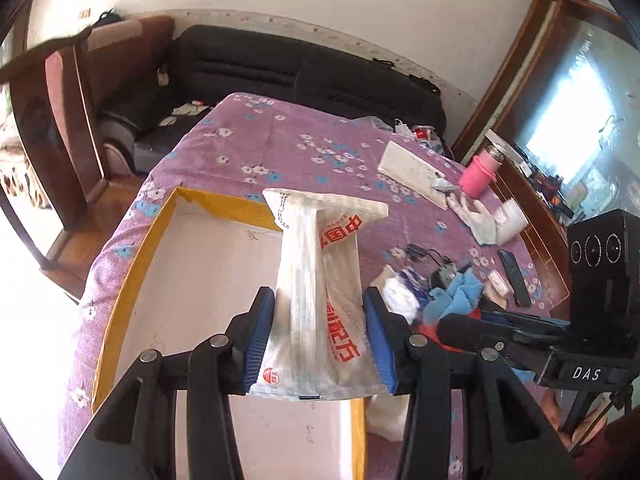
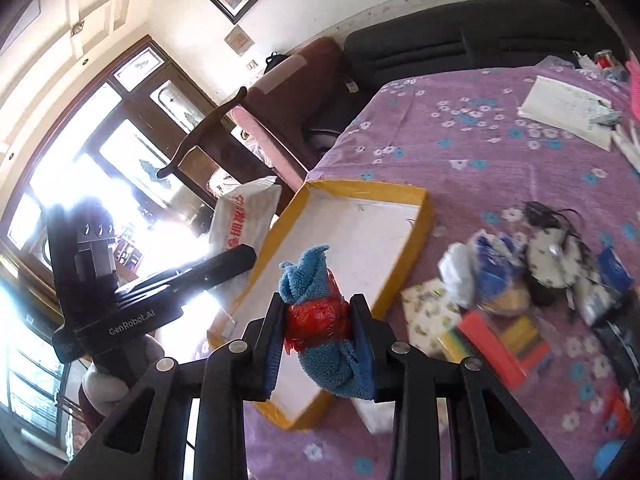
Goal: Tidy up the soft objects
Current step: 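Carry both held items into the yellow tray and open both grippers, then grasp the white cloth with the left gripper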
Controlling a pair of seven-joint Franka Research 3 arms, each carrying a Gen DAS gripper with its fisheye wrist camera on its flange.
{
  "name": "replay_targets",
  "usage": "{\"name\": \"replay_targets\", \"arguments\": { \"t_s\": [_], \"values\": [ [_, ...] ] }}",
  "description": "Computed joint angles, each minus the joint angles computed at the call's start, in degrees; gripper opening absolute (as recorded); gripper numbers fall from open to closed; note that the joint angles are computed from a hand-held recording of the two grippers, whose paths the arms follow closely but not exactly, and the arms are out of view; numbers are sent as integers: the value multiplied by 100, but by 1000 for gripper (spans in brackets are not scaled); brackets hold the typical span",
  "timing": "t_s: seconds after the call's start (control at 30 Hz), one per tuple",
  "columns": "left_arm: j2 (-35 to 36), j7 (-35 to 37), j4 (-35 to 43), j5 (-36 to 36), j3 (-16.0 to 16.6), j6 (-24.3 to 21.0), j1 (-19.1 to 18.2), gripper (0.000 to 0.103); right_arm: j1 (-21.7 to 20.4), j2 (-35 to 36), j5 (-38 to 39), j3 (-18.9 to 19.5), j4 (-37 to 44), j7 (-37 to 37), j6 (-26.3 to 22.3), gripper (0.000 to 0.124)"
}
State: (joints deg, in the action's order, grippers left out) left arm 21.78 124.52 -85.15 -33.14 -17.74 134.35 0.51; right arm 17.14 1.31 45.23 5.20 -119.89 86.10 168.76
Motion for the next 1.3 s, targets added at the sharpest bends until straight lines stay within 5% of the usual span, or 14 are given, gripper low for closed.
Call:
{"name": "replay_targets", "arguments": {
  "t_s": [0.17, 0.4, 0.53, 0.7, 0.8, 0.93, 1.03, 1.17, 1.3],
  "values": [
    [1414, -821, 1589, 440, -1, -548, -132, 44, -10, 1575, -1537, -341, 1556, 1808, -537, 35],
    [2583, -1785, 3041, 988, -50, -1044, -309, 52, 31, 2309, -2756, -668, 2335, 2950, -891, 37],
    [2738, -1994, 3269, 1116, -132, -1214, -257, 61, 144, 2277, -3307, -842, 2295, 3411, -846, 64],
    [2139, -1848, 2429, 941, -265, -815, -7, 65, 217, 1563, -3775, -944, 1464, 3742, -379, 69],
    [1306, -1440, 1275, 534, -421, -376, 301, 71, 255, 848, -4195, -1001, 585, 3985, -97, 69],
    [54, -186, -402, -672, -718, 53, 808, 77, 282, -97, -5764, -1075, -593, 5122, -15, 69],
    [-757, 610, -1390, -1484, -722, 255, 953, 77, 104, -436, -6651, -792, -998, 5504, -264, 69],
    [-1542, 1254, -2315, -2216, -547, 612, 831, 78, -43, -600, -7028, -341, -1344, 5330, -224, 69],
    [-1929, 1570, -2744, -2527, -304, 564, 584, 78, -56, -278, -6490, -45, -1232, 4498, -148, 69]
  ]
}}
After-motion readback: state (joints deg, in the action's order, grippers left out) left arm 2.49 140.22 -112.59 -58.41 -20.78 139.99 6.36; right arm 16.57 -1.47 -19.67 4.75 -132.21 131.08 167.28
